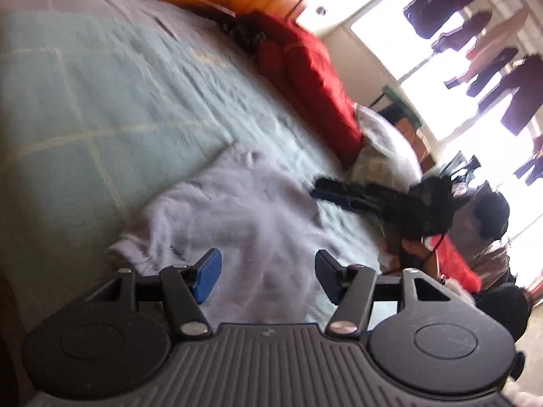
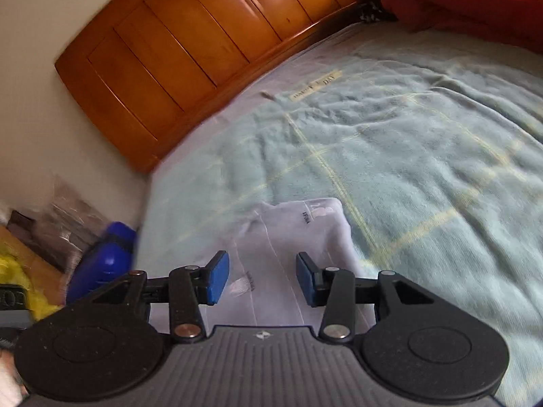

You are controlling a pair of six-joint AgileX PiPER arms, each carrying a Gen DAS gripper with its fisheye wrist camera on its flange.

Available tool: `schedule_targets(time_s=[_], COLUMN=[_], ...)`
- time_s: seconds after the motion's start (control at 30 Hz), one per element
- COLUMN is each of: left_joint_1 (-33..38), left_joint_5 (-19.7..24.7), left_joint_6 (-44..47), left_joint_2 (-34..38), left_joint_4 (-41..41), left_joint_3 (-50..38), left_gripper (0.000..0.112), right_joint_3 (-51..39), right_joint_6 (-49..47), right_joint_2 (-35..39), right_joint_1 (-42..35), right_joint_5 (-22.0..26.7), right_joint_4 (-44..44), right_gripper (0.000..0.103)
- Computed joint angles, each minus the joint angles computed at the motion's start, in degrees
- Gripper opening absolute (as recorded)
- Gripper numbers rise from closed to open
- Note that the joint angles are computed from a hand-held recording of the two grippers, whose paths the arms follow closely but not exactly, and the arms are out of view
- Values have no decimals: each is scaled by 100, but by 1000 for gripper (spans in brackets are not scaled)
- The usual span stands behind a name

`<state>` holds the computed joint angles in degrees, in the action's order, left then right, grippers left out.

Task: Fold clothes

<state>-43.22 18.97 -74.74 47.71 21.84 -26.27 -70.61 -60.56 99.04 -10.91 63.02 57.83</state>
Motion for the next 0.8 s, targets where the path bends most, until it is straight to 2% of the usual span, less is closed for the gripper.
schedule_targets(time_s=[0.03,0.07,0.1,0.17,0.2,0.27,0.33,0.4,0.43,0.47,0.53,0.6,0.67,0.8], left_joint_1=[76,115,134,186,193,-164,-549,-509,-425,-335,-402,-842,-1462,-3422], left_joint_5=[-94,-138,-167,-240,-238,256,690,487,363,247,255,871,1670,3394], left_joint_6=[-167,-187,-188,-156,-173,-603,-820,-744,-769,-828,-1457,-1557,-1633,-2315], left_joint_2=[210,256,256,259,261,121,20,158,279,414,689,535,390,410], left_joint_4=[200,234,242,231,249,848,1395,1412,1408,1420,1959,2071,2219,3078], left_joint_3=[80,131,172,257,285,109,-46,-66,-26,21,84,-97,-343,-608], left_gripper=[61,60,57,54,54,63,64,65,66,67,63,63,64,70], right_joint_3=[109,159,217,254,312,404,428,481,501,527,641,722,654,1109], right_joint_6=[11,2,-152,-271,-282,-347,-524,-567,-560,-486,-465,-366,-148,-1196], right_joint_2=[24,125,201,143,-6,-265,-382,-426,-379,-312,-293,-372,-679,-1634], right_joint_1=[203,304,291,161,162,166,190,357,535,767,1064,1231,1087,309], right_joint_5=[-540,-868,-1011,-1007,-1131,-1296,-1171,-1135,-1269,-1502,-1911,-2142,-1751,-802], right_joint_4=[-148,-217,-110,4,-33,-63,81,203,168,37,-133,-369,-744,-574], right_gripper=[49,41,33,32,39,48,48,51,54,62,65,67,67,76])
